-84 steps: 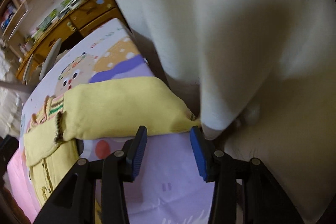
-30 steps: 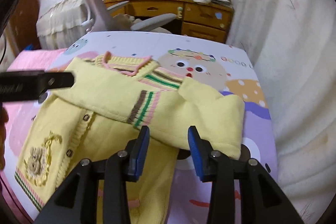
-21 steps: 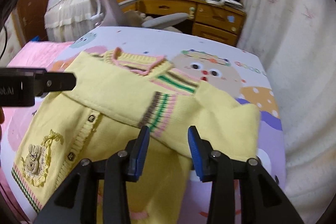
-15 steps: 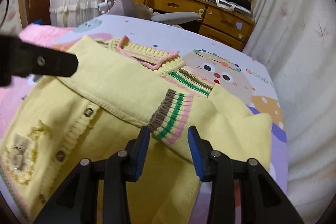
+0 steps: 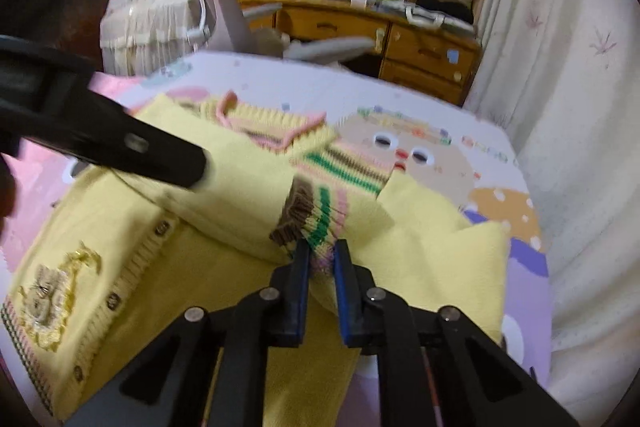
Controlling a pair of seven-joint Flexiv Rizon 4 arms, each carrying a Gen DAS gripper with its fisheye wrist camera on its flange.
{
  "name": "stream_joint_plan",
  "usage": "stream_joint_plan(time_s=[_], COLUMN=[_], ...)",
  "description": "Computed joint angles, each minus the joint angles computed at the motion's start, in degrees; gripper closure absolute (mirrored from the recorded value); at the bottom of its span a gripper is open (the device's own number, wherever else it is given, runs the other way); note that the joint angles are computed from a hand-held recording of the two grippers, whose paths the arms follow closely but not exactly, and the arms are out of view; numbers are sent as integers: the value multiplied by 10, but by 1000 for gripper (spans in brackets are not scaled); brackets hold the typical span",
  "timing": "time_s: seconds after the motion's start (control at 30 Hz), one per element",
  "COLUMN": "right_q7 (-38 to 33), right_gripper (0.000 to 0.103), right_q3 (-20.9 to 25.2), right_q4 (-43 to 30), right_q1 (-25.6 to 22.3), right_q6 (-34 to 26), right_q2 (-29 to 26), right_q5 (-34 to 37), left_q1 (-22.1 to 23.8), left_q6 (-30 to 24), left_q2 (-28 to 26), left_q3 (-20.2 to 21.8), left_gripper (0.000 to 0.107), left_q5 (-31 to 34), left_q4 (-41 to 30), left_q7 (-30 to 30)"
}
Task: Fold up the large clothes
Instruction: 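Release the striped cuff with the right gripper while the left gripper moves toward it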
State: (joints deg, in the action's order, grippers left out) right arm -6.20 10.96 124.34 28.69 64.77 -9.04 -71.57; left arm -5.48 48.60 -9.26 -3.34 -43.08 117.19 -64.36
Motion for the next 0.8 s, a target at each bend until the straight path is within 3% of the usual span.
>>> stream_joint_plan(time_s=[0.17, 0.27, 0.43, 0.8], right_q7=[9, -39, -20, -6], right_gripper=[90, 85, 77, 77], right_q3=[1, 11, 9, 26], right_q4=[11, 18, 51, 90], right_q1=[-12, -12, -20, -37], right_q6=[44, 53, 90, 67], right_q2=[8, 8, 34, 77], right_q5=[-5, 66, 112, 175], left_q1=[3, -4, -4, -9], left_q6=[-41, -40, -39, -73], left_q2=[-24, -36, -34, -21], left_q3=[-19, -19, -18, -15], left_gripper=[19, 19, 19, 20], left_q5=[-80, -69, -64, -67], left_q4=[-18, -28, -25, 13], left_q7=[32, 19, 8, 4])
